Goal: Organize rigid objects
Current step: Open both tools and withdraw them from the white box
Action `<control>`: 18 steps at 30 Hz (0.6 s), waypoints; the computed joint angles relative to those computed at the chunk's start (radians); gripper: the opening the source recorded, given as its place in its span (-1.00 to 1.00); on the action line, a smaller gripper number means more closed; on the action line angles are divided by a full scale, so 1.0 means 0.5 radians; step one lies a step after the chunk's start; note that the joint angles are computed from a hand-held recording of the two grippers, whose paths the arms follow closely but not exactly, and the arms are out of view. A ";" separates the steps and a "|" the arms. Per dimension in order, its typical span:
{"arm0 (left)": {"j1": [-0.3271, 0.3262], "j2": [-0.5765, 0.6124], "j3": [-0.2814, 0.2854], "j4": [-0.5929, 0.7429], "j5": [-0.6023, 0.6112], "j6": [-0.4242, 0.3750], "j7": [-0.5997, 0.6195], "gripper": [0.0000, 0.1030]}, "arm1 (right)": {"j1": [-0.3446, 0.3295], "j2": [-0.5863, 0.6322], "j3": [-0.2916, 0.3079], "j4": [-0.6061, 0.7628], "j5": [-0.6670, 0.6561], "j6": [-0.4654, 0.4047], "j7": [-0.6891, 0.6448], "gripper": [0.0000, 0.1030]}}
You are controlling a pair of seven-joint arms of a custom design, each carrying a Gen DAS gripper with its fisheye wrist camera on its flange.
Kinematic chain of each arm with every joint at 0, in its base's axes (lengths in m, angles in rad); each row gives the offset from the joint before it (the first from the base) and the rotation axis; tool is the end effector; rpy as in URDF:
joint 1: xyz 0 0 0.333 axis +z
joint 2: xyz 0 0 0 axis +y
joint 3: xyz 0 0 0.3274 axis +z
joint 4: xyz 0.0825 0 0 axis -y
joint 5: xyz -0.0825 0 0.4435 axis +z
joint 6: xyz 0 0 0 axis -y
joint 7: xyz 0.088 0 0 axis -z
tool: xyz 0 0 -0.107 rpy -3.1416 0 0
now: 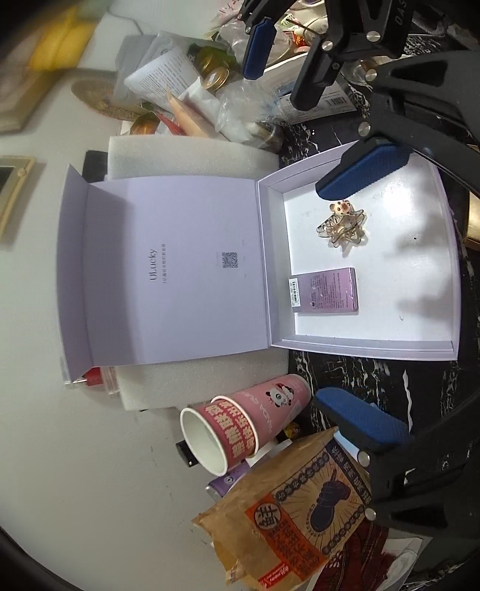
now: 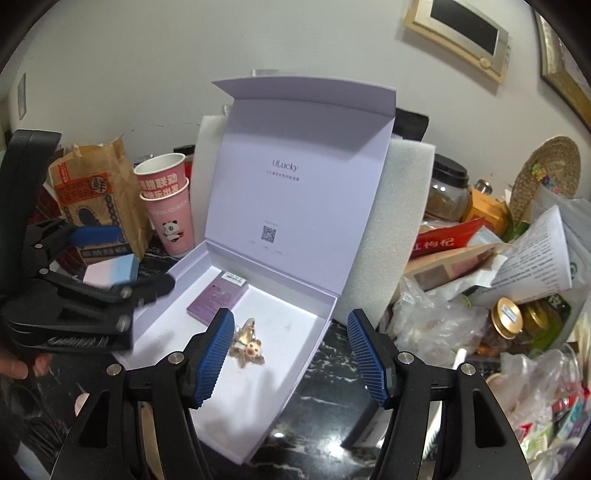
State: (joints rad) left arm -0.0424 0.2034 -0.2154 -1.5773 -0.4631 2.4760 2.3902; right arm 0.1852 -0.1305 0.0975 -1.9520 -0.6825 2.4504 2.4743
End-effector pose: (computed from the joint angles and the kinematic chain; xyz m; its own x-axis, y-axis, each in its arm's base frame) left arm 0.7126 -0.1711 0.6022 -0.6875 -0.7222 -0.0753 -0.4627 0.5156 -0.7211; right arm 0.5981 0.1765 0.6032 -0.2452 -0.9677 0.0586 -0.6570 0.1214 -0.7440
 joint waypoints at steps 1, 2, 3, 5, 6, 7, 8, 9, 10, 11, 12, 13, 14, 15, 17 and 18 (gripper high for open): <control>0.005 -0.023 -0.001 -0.025 -0.013 0.011 0.012 1.00 | 0.002 -0.014 0.005 -0.010 -0.011 -0.006 0.012 0.26; 0.011 -0.045 -0.002 -0.045 -0.035 0.010 0.025 1.00 | 0.004 -0.033 0.013 -0.022 -0.026 -0.014 0.029 0.26; 0.018 -0.068 0.000 -0.064 -0.060 0.004 0.043 1.00 | 0.005 -0.045 0.020 -0.029 -0.037 -0.021 0.042 0.26; 0.027 -0.127 0.007 -0.120 -0.119 0.010 0.090 1.00 | 0.005 -0.079 0.034 -0.051 -0.053 -0.029 0.067 0.27; 0.028 -0.156 0.013 -0.151 -0.147 0.020 0.116 1.00 | 0.005 -0.097 0.042 -0.063 -0.062 -0.034 0.080 0.28; 0.028 -0.185 0.020 -0.181 -0.176 0.029 0.143 1.00 | 0.005 -0.115 0.052 -0.075 -0.073 -0.040 0.093 0.28; 0.027 -0.213 0.029 -0.208 -0.204 0.034 0.169 1.00 | 0.005 -0.128 0.062 -0.082 -0.082 -0.047 0.105 0.30; 0.026 -0.241 0.039 -0.235 -0.231 0.038 0.192 1.00 | 0.005 -0.143 0.070 -0.091 -0.088 -0.054 0.115 0.31; 0.024 -0.264 0.051 -0.257 -0.255 0.034 0.213 1.00 | 0.005 -0.160 0.079 -0.103 -0.094 -0.060 0.126 0.31; 0.021 -0.286 0.062 -0.276 -0.274 0.029 0.230 1.00 | 0.006 -0.173 0.088 -0.111 -0.098 -0.063 0.134 0.31; 0.018 -0.308 0.073 -0.295 -0.296 0.022 0.248 1.00 | 0.005 -0.186 0.096 -0.121 -0.103 -0.066 0.143 0.31; 0.015 -0.324 0.085 -0.307 -0.315 0.015 0.262 1.00 | 0.005 -0.200 0.106 -0.130 -0.110 -0.074 0.154 0.32; 0.013 -0.347 0.096 -0.327 -0.338 0.009 0.277 1.00 | 0.006 -0.215 0.116 -0.139 -0.117 -0.081 0.166 0.32; 0.009 -0.364 0.107 -0.341 -0.360 0.002 0.288 1.00 | 0.005 -0.228 0.123 -0.149 -0.121 -0.083 0.176 0.37; 0.005 -0.399 0.129 -0.368 -0.410 -0.023 0.313 1.00 | 0.005 -0.259 0.139 -0.173 -0.132 -0.077 0.201 0.44; 0.004 -0.420 0.141 -0.383 -0.432 -0.039 0.330 1.00 | 0.004 -0.273 0.147 -0.183 -0.135 -0.075 0.212 0.45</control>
